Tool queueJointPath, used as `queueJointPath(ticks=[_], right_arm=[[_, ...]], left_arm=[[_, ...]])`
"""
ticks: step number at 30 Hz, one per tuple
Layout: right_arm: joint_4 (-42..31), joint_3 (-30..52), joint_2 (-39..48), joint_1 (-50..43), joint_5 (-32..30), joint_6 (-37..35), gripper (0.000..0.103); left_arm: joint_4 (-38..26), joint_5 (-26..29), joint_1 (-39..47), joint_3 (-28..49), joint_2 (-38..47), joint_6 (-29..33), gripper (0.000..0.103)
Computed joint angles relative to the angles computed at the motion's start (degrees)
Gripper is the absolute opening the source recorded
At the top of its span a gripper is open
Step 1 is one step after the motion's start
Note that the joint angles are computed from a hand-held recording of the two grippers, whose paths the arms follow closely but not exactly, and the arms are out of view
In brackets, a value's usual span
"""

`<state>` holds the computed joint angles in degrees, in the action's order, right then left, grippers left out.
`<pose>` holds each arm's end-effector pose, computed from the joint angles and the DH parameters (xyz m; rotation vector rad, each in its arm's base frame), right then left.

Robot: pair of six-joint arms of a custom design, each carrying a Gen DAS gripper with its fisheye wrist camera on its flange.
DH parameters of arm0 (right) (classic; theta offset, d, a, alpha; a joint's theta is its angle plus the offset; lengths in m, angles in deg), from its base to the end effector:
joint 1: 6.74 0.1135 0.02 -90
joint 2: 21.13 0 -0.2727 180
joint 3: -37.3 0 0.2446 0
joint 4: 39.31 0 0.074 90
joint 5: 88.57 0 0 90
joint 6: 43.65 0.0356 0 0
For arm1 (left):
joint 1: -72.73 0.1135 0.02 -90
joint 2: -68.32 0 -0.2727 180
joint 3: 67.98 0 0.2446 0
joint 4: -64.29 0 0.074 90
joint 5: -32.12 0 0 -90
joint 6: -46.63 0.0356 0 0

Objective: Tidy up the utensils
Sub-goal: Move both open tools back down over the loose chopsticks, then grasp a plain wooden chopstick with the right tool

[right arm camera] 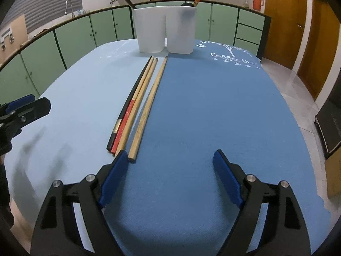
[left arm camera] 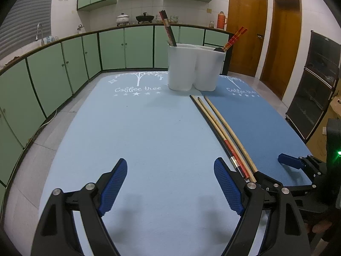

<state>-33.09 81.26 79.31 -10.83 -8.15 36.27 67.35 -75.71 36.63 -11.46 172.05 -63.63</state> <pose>0.2740 -0.0137 0.0939 -0.2007 2.4253 0.0938 0.2717 -0.1846 0.1238 0.1654 2.2938 -0.1410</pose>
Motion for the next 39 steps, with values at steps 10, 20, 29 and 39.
queueJointPath(ticks=[10,20,29,39], right_arm=[[1.2,-0.7,-0.3,1.4,-1.8,0.4,0.020],[-1.2,0.1,-0.7,-3.5,-5.7,-0.7,0.006],[-1.2,0.4,0.0,-6.2,-7.9,-1.2,0.006],[-0.9,0.6,0.5,-6.6,-8.3,-1.1,0.006]], left_arm=[[-2.1,0.4,-1.1,2.6,2.2,-0.1,0.082],[-6.0,1.8,-4.5,9.0,9.5,-1.0,0.082],[-8.3,2.2,-6.1,14.5,13.8,-3.0,0.082],[-10.8,-0.8,-5.9,15.3,14.1,-4.1,0.083]])
